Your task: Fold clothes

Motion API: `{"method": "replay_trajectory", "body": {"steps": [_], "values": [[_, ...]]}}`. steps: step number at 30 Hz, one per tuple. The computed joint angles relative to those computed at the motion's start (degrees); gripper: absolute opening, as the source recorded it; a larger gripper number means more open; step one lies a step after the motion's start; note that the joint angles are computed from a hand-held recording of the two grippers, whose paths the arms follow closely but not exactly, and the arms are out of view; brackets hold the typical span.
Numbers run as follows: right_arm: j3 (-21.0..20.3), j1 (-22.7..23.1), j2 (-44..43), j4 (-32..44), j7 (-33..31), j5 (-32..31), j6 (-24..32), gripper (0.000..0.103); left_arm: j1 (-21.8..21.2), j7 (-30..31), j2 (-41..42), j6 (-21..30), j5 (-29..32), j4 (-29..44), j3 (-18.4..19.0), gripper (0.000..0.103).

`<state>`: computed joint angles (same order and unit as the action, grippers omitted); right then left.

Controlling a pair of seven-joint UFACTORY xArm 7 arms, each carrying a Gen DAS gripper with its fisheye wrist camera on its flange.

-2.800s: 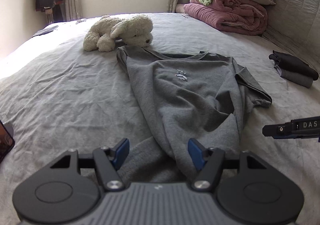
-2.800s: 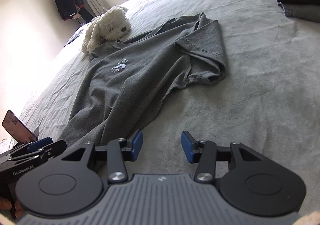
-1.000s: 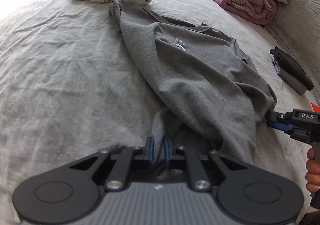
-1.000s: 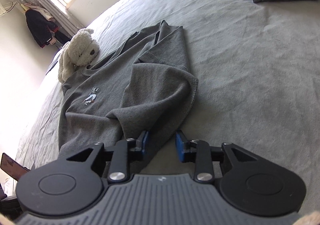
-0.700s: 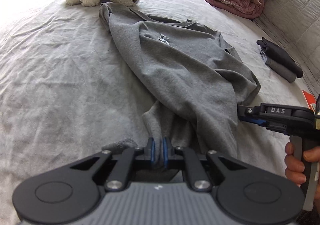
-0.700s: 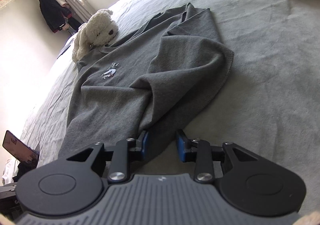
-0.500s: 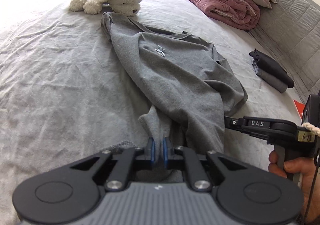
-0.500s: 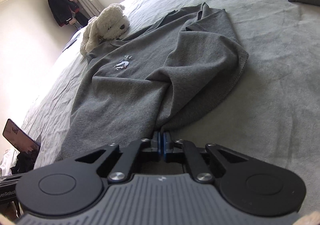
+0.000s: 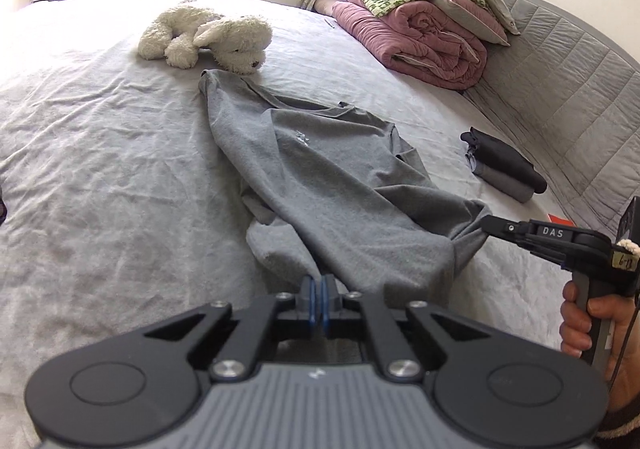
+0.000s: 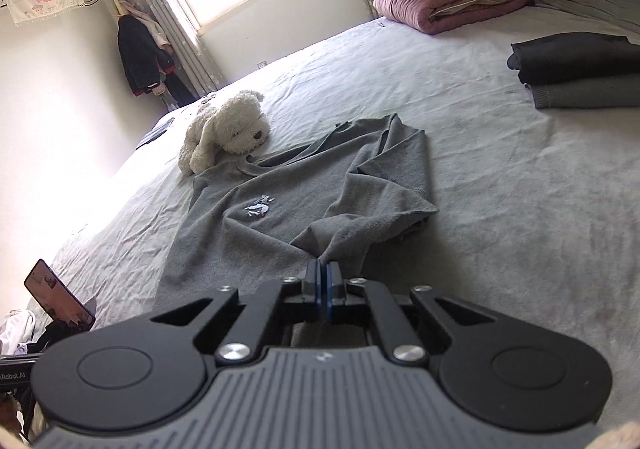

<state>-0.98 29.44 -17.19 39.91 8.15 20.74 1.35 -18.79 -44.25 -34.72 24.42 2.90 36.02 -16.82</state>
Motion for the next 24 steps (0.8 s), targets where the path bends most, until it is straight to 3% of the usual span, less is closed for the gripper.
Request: {"method": "replay_trajectory", "body": {"steps": [11,20,24], "values": [[8.7,-17.7,2.0,1.3,13.9,-11.9,-0.2,0.004,5.1,-3.8,-6.9,7.2,4.9,-2.1,-2.1,0.003],[19.2,-33.5,5.0,3.8,26.2,-28.1,-4.9,0.004,12.7,-11.2,-10.4,11.2,11.4,-4.3,-6.1,0.003],[27.6,-43.2,7.7,5.4,30.5,-33.5,-7.5,0.004,15.2,-14.9,-8.2,8.2,14.4,-5.2,-6.8,0.003]]}}
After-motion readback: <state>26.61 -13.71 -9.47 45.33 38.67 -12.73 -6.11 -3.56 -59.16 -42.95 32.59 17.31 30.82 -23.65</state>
